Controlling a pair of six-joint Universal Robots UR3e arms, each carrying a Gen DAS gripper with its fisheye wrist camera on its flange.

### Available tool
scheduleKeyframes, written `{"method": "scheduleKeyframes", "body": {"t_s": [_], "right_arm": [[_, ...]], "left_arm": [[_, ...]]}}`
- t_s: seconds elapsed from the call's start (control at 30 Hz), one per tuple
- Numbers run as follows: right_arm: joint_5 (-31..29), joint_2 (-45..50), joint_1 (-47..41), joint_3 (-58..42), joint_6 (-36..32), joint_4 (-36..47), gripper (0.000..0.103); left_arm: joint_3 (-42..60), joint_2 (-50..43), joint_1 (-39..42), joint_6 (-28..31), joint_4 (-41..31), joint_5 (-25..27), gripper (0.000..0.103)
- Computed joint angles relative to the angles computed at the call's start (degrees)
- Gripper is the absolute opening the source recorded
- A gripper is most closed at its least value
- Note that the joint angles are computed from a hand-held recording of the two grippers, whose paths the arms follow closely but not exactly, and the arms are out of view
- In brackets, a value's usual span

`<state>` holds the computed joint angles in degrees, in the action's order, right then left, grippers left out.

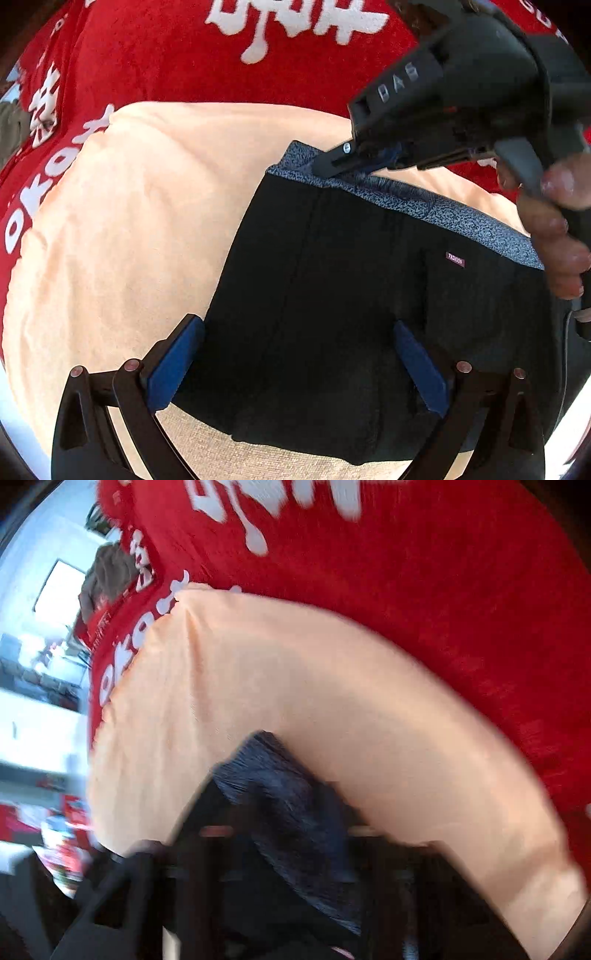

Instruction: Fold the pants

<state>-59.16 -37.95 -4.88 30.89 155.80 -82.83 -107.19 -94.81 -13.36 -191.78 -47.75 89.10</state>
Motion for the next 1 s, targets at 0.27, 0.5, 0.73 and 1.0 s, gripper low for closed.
{"method": "scheduleKeyframes", "body": {"t_s": [0.27,0.5,0.73,1.0], "right_arm": [[-6.54,-2.56,3.17,5.57,7.62,-9.97,0.033],[-4.73,-33.39,-8.57,43.14,-4.22,-18.76,0.040],[-11.07,-39.49,-28.20,58.14,-7.02,-21.16,0.031],[-13.96,-43.04,-54.36,59.02,-7.82,-21.30,0.035]], "left_arm": [[1.29,-1.24,-0.31,0.04,-1.46,1.01,0.103],[6.77,1.19,-3.34,0.43,-11.44,5.15,0.103],[19.82,-6.41,-13.88,-4.27,-19.09,6.00,0.103],[52.63,-25.80,-26.49,-11.52,-32.19,4.02,0.103]]}}
